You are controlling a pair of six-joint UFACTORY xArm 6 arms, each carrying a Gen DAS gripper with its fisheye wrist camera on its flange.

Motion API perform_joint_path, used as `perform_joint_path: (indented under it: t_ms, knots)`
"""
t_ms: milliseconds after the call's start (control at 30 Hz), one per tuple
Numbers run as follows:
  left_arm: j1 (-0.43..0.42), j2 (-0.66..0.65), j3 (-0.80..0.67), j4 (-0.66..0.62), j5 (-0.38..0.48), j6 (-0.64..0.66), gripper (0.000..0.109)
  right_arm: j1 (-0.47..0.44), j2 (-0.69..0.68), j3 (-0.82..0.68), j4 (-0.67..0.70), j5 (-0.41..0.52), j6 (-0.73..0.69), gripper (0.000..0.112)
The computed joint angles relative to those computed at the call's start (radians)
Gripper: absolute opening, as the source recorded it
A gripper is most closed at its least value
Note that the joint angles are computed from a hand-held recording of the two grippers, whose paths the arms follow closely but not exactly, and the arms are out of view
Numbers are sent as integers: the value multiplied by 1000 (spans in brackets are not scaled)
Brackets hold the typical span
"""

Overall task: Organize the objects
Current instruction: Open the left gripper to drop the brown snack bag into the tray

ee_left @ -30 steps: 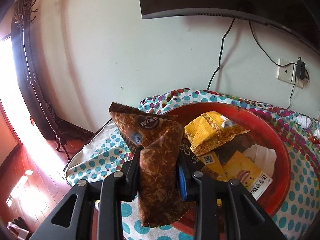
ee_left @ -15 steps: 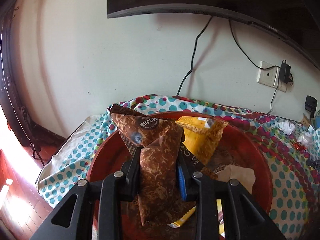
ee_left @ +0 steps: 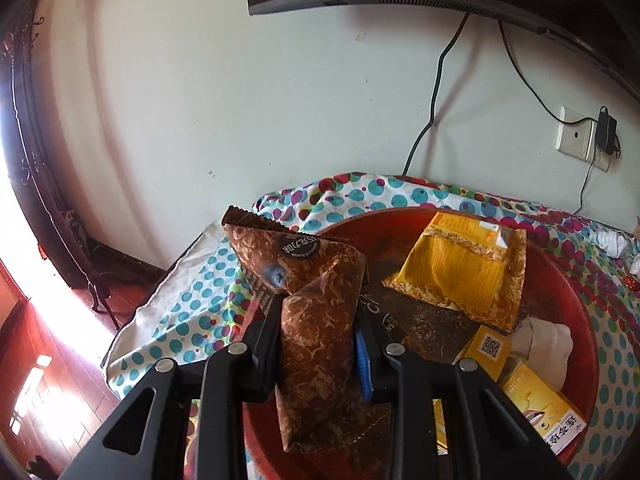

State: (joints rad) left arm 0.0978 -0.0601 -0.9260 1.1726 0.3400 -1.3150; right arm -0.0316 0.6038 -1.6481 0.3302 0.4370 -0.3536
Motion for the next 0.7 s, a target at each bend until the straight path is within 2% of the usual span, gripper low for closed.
perform_joint_path:
  t_ms: [100,200,233,267,367,467,633,700]
  knots:
    - [4,35,-4,-24,-58,-23,30,3,2,-4,-8,1,10,103]
    - [-21,71,-25,-36,-27,-9,34,0,0,1,-20,-1,13,103]
    - [-33,76,-31,-45,5,3,41,-2,-1,2,-23,0,12,103]
    - [-41,74,-31,-32,25,-9,57,-3,-3,5,-24,-1,13,103]
    - [-40,43,-14,32,20,-82,84,0,-2,3,-29,0,19,103]
    - [-79,-4,-5,98,106,-123,85,2,-1,0,-29,0,23,103]
    - [-197,-125,46,193,224,-185,85,-7,-5,6,-18,1,6,103]
    - [-243,-156,62,181,217,-191,85,-10,-14,13,9,4,-21,103]
